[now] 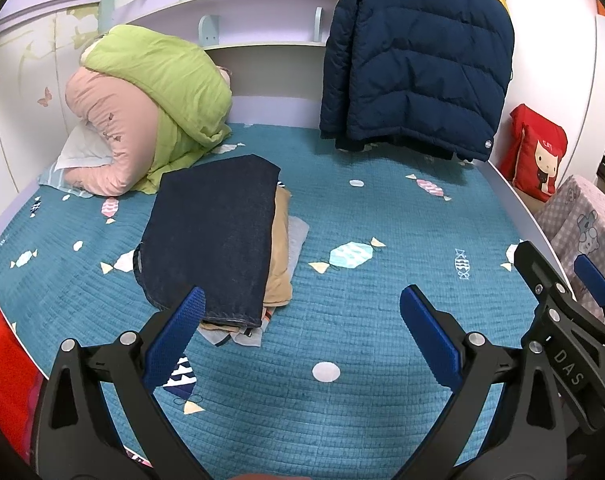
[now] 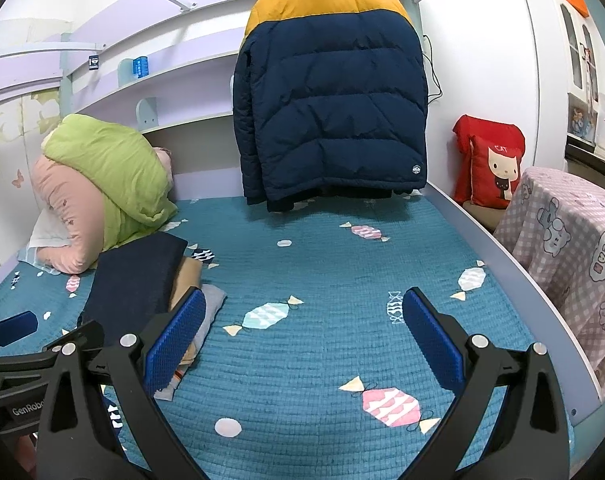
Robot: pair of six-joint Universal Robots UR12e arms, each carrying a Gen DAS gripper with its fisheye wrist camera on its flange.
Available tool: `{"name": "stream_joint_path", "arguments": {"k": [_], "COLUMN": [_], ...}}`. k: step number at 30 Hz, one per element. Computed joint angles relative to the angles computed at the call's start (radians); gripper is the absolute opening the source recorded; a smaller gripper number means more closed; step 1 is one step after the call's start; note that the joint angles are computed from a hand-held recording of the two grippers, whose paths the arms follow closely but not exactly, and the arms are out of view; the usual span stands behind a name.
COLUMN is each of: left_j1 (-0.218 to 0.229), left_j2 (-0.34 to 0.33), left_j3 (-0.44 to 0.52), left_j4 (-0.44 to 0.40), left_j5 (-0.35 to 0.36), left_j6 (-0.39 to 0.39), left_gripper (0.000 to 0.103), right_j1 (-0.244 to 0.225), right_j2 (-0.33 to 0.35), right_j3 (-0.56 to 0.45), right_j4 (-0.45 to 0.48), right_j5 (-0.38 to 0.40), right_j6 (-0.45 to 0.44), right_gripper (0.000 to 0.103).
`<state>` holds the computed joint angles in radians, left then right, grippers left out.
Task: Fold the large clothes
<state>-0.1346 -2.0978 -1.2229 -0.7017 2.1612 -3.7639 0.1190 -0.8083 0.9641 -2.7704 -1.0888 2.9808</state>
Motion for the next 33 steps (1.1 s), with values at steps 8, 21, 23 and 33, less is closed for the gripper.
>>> {"name": "stream_joint_path", "arguments": {"k": [8, 21, 23, 33], "left_j1": [0.004, 0.006, 0.007, 0.005], "left_j2": [0.001, 0.011, 0.010, 0.013], "left_j3": [-0.004, -0.018, -0.016, -0.021], "left_j4": [0.004, 0.003, 0.002, 0.009], "left_j5": [-0.020, -0.028, -0.025, -0.016], "left_j6": [0.015, 0.019, 0.022, 0.026], "left_gripper": [0.098, 0.098, 0.098, 0.098], "right_j1": [0.001, 0.001, 0.003, 0.004], "right_j2": [-0.004, -0.009, -0.012, -0.015], "right_j3": [0.005, 0.017, 0.022, 0.026], "right_j4": [0.000, -0.013, -0.017, -0.021], "right_j5": [-0.012, -0.016, -0.023, -0.026], "right_j6": [-0.001, -0.011, -0.008, -0.004], "right_gripper": [0.095, 0.095, 0.095, 0.095]}}
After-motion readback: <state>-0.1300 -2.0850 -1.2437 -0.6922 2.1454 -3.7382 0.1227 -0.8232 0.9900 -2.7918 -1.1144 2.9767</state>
